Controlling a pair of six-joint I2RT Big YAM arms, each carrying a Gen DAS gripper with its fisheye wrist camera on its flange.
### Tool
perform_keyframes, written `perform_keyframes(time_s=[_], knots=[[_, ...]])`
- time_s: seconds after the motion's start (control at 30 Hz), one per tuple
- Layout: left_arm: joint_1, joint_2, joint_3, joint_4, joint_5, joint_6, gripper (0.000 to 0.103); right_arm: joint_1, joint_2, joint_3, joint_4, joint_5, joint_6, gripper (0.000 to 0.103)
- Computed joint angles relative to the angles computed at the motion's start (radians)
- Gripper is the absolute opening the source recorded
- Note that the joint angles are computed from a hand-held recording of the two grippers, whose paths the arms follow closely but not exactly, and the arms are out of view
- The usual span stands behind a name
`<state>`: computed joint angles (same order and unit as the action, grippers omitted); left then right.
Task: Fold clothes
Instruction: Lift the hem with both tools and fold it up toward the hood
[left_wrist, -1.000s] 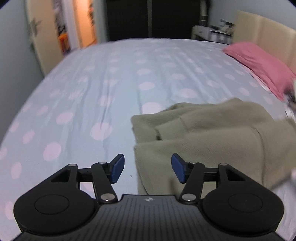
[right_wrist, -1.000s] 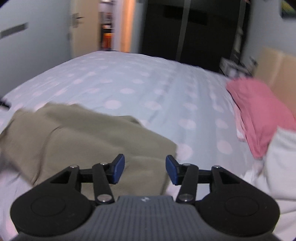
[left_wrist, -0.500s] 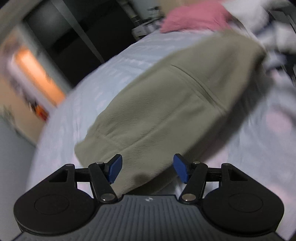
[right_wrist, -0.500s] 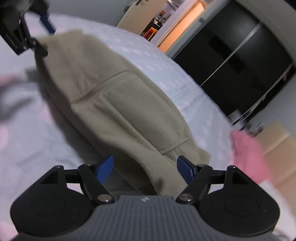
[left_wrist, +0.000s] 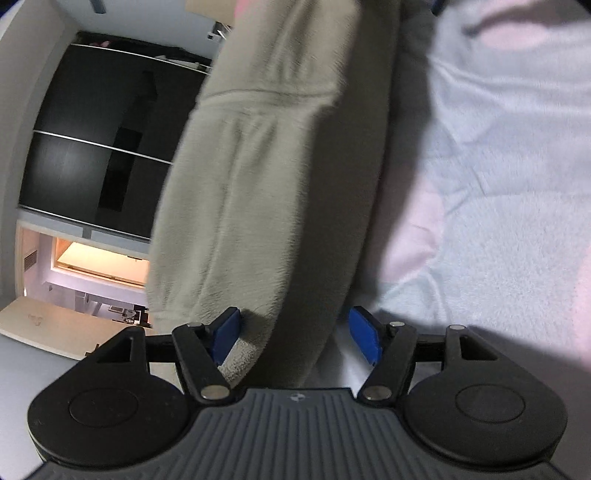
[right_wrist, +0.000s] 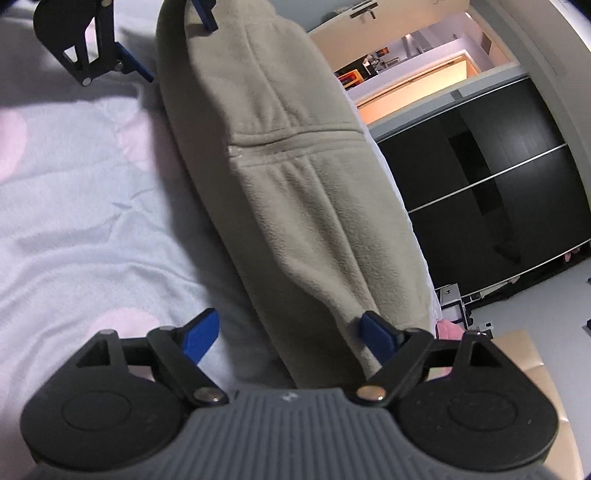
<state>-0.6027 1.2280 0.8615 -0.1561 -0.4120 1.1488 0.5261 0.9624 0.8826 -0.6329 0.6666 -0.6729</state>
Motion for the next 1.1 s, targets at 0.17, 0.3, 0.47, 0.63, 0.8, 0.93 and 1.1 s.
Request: perform_keyframes(time_s=[0.17,0.3,0.47,0.63,0.8,0.93,1.1], knots=[[0.0,0.043,-0.011,0.102,-0.004,0.022,0.064,-0.023,0.033,-0.017,0.003,0.01,-0.028,0.085],[0.013,0.052,0.029,0.061,0.032,-0.057,0.047,-0.039,0.036,-0.034,0.035,0.016,-0.063,0.086],[0.029,0.005,0.111,-0.088,0.124,-0.243,0.013,-0.044,0.043,-0.048,0.113,0.039,-0.125,0.086],[0.039,-0.041,0.161,-0.119,0.164,-0.354,0.011,-0.052,0.057,-0.072,0.219,0.092,-0.238,0.086],[0.048,-0.054,0.211,-0.139,0.182,-0.383,0.011,-0.068,0.07,-0.096,0.366,0.154,-0.372,0.082],[0.053,-0.043,0.206,-0.129,0.196,-0.364,0.011,-0.074,0.056,-0.081,0.389,0.175,-0.356,0.053],[0.049,-0.038,0.192,-0.131,0.187,-0.333,0.014,-0.092,0.021,-0.059,0.379,0.169,-0.321,0.015]])
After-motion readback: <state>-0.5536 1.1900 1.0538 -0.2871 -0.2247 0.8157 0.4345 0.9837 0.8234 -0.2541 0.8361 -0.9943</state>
